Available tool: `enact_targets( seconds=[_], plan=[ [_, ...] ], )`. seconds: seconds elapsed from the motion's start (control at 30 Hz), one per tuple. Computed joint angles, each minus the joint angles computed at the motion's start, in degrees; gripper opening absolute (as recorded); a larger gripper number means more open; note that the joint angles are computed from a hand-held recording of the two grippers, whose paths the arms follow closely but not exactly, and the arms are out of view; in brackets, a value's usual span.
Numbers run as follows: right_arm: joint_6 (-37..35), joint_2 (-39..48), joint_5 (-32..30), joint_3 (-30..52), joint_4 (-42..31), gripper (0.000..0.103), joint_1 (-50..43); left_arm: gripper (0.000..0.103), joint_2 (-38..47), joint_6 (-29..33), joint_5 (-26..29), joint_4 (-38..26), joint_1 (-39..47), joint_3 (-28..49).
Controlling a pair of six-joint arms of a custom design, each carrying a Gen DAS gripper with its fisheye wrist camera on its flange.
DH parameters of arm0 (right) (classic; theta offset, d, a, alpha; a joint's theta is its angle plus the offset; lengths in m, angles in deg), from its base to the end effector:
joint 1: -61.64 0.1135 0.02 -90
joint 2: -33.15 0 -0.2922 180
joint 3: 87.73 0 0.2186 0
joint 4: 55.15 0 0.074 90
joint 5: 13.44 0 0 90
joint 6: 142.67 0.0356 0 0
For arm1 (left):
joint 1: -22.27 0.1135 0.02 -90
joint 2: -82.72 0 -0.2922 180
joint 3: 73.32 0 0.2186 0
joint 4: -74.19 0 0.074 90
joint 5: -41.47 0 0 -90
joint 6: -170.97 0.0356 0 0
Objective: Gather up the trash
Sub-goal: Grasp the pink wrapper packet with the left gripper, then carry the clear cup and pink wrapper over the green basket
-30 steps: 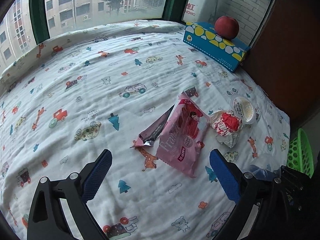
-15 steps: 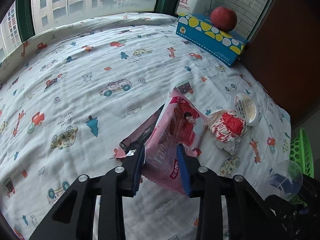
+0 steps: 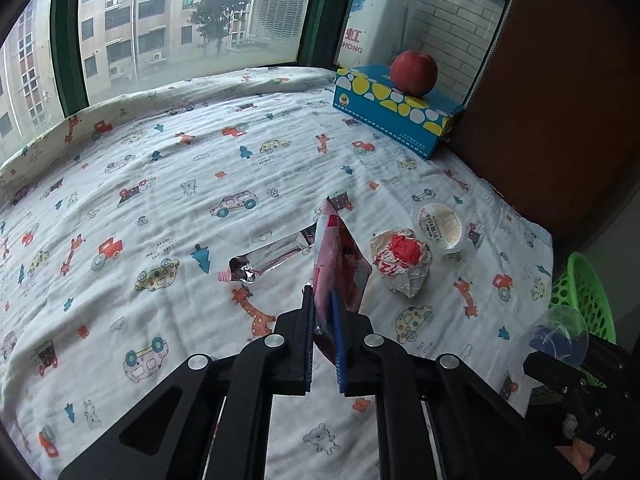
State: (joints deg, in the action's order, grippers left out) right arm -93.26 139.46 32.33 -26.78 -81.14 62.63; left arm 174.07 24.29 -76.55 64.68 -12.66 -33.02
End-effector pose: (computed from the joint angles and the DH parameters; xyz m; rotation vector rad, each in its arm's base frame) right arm 0.2870 0.0298 0.1441 -1.0297 2.2482 0.8061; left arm 0.1868 -0.1100 0.1438 -0.6181 2.3687 -0.0352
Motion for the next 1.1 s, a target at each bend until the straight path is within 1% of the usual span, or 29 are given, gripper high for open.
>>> enact_targets(
  seconds=[0.13,0.3,0.4,0.5,0.6,0.77,1.03,1.1],
  plan=[
    [-1.8,-2.3,-1.9,0.4,-3.2,0.034,-3.1,0.008,-5.5,-4.4,-4.3,-8.8,-5.9,2.3],
    [-4.8,-4.0,-3.5,1.6,-7.1,0.034,-7.4,0.008,-9.4,-10.0,-9.5,-18.8,-13.7,6.4],
    [-6.8,-4.9,-4.7,2.9,-10.0,0.034,-10.9,0.008,-10.1,-11.9,-11.9,-23.3,-17.6,9.8],
    [-9.3,-4.9,-5.8,4.8,-12.9,0.034,-14.5,0.008,-9.6,-12.0,-13.5,-26.2,-20.6,13.9],
    [-11.3,-4.0,-6.8,7.7,-15.7,0.034,-18.6,0.008,-8.0,-10.9,-14.7,-27.3,-22.6,18.0],
    [-13.8,-1.5,-7.4,12.5,-18.7,0.034,-24.8,0.008,-3.3,-6.0,-14.5,-26.5,-24.0,25.5],
    [-15.1,5.7,-6.2,22.6,-22.5,0.035,-33.6,0.008,7.0,2.7,-11.4,-23.7,-23.7,38.4],
    [-14.5,7.3,-5.5,24.5,-22.3,0.035,-34.9,0.008,9.6,4.5,-10.3,-23.5,-23.5,41.7]
  ],
)
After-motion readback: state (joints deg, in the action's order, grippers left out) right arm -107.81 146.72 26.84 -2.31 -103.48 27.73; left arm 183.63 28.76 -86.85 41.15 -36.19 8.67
